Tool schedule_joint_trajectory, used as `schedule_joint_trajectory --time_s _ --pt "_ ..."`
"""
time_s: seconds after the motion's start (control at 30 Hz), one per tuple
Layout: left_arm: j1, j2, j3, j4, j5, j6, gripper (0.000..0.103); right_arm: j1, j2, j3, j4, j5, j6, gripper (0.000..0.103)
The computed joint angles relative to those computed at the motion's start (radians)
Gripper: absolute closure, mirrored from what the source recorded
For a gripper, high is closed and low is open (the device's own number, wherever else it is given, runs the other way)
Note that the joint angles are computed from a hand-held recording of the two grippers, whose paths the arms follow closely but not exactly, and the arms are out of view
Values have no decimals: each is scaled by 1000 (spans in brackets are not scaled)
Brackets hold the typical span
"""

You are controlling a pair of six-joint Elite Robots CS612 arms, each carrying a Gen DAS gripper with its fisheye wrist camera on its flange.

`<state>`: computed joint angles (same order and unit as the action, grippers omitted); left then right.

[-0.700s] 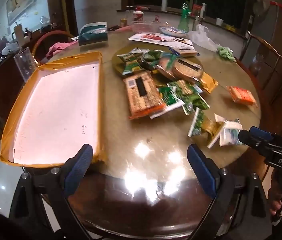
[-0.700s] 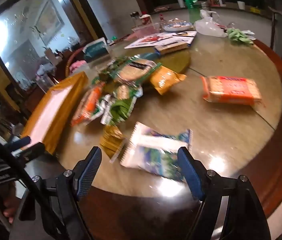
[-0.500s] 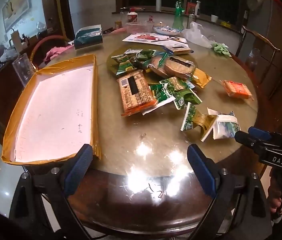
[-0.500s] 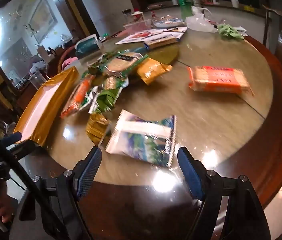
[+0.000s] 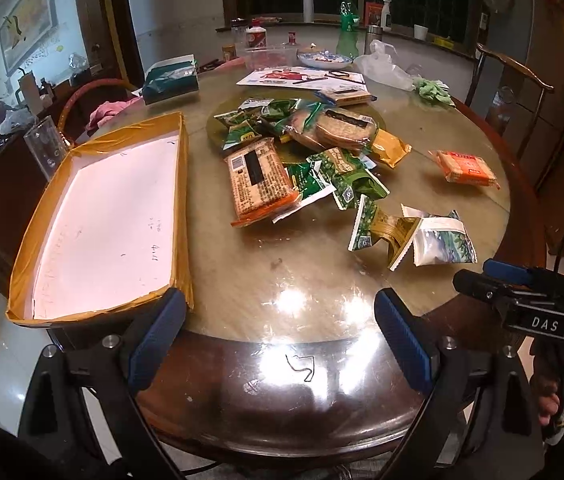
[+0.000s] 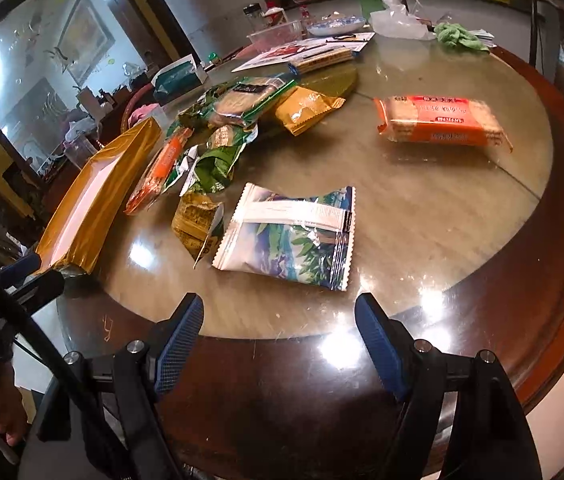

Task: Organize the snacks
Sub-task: 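Move both tools toward the pile of snack packets on the table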

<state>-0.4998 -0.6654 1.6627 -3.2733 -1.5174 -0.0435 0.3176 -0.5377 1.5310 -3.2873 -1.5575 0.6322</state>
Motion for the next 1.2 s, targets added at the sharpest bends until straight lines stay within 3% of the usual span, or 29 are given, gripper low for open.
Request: schedule_joint_trajectory --time_s 0.4,0.57,0.7,0.77,0.8,0.87,0.97,1.1,1.2 --pt "4 25 -48 43 -17 10 8 4 33 -83 54 -88 -77 25" --pt "7 37 -82 96 -43 5 8 -9 44 -107 60 -58 -81 25" --pt "17 40 -119 177 -125 -6 8 -8 51 -133 94 -59 -130 20" --pt "24 47 -141 199 -179 -25 8 2 52 -150 134 -99 -171 20" --pt "27 52 -152 209 -203 -34 8 5 50 -152 152 -125 -174 20" --pt "34 66 -185 241 -276 -54 8 -7 43 -127 113 -92 -133 20" --pt "35 83 -231 316 -322 -74 20 -41 29 -49 -27 28 -20 20" --pt "35 103 -281 412 -384 -91 36 -44 9 12 -80 40 -5 21" --pt "34 122 -314 462 -379 -127 44 -41 7 22 -97 56 -4 21"
